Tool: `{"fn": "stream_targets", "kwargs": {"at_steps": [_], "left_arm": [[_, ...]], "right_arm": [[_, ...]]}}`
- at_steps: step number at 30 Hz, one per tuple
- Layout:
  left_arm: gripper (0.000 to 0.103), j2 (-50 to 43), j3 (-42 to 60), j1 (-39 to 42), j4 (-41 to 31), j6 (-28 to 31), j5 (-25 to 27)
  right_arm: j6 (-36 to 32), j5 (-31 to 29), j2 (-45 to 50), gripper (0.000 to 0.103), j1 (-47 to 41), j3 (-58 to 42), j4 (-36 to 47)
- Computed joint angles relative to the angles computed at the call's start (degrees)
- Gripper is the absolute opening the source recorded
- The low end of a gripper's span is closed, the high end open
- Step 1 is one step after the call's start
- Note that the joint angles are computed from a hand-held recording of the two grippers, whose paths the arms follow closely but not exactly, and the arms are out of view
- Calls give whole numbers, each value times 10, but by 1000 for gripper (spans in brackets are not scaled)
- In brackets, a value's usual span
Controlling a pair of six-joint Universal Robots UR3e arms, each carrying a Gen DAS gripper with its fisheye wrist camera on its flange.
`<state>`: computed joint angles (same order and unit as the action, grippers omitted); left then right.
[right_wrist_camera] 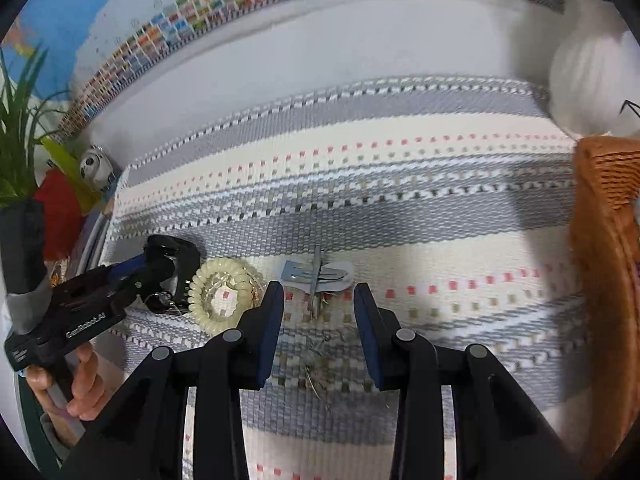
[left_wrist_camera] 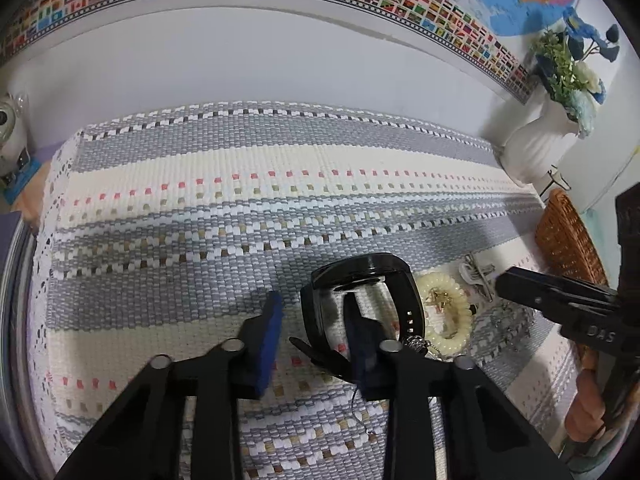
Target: Organize jewelry
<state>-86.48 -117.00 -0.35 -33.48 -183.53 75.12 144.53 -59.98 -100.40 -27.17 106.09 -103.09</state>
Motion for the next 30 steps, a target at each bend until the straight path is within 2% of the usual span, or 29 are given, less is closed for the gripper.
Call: {"fn": "stream_targets", "kwargs": {"at_steps": [4, 12, 14, 17, 21, 25, 28, 30], "left_arm": [[22, -1, -1, -2, 4, -2, 0], [22, 0, -5, 0, 9, -8, -4], [22, 2, -7, -1, 12, -10, -3], [22, 1, -9, -2, 17, -12, -1], [22, -6, -5, -12, 28, -17, 9], [21, -9, -10, -10, 43, -21, 3], [20, 3, -27, 0, 68, -25, -10], [13, 28, -52, 14, 95, -24, -24]], "right_arm": [[27, -19, 24, 39, 26, 9, -47], [37, -43, 13, 39, 54, 33, -102], [46, -56, 8, 35, 67, 44, -125], [51, -85, -2, 18, 92, 62, -164], [57, -100, -8, 17, 109, 76, -196], [53, -74, -5, 16, 91, 68, -176], [29, -25, -8, 16, 51, 62, -130], [10, 13, -8, 16, 23, 53, -91]]}}
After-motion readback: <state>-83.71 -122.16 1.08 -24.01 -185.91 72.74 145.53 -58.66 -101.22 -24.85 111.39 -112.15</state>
